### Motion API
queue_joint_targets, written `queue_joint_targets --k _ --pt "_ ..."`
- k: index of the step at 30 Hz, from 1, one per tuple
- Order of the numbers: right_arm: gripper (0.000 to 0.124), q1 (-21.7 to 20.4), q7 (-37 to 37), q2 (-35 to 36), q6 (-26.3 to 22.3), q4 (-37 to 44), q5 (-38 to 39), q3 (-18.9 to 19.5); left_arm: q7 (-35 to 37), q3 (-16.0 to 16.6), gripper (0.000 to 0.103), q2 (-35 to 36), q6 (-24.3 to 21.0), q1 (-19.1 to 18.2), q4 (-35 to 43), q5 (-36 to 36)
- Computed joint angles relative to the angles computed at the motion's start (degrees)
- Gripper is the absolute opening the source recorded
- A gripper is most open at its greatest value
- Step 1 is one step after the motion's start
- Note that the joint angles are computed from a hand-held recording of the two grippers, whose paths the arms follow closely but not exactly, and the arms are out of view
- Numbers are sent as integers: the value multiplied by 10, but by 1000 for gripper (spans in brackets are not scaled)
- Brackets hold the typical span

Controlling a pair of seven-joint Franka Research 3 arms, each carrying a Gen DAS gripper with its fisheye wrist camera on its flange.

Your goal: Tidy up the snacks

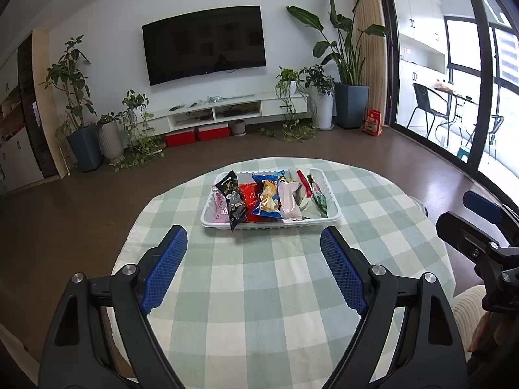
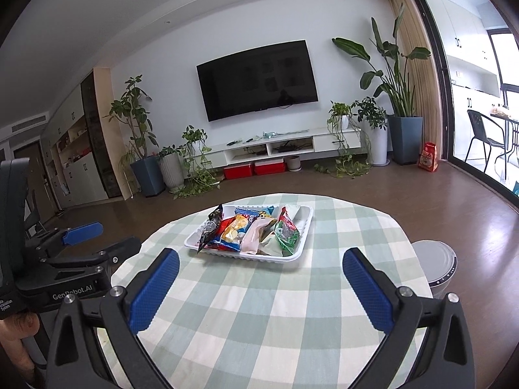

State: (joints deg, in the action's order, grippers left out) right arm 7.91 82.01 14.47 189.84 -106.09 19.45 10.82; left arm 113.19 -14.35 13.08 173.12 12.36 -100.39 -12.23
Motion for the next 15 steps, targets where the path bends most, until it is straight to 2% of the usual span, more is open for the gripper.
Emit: queue_joint_targets --k 2,5,7,9,12,15 --pt "103 10 1 -11 7 -13 1 -9 17 -13 84 -19 9 12 -23 -22" --pt "103 0 7 -28 23 -36 -6 3 42 -19 84 -39 16 16 -45 -53" --pt "103 0 14 -37 29 -47 -14 3 51 -12 84 -41 16 9 -46 -64" --pt "103 18 16 -46 35 -57 -16 -14 69 -13 84 -53 18 9 -57 -86" --pt "103 8 34 -58 43 -71 -36 -5 84 -3 84 -65 21 -4 -66 -106" --pt "103 47 22 -66 44 -76 -25 -42 101 8 84 -78 21 -17 -75 -127"
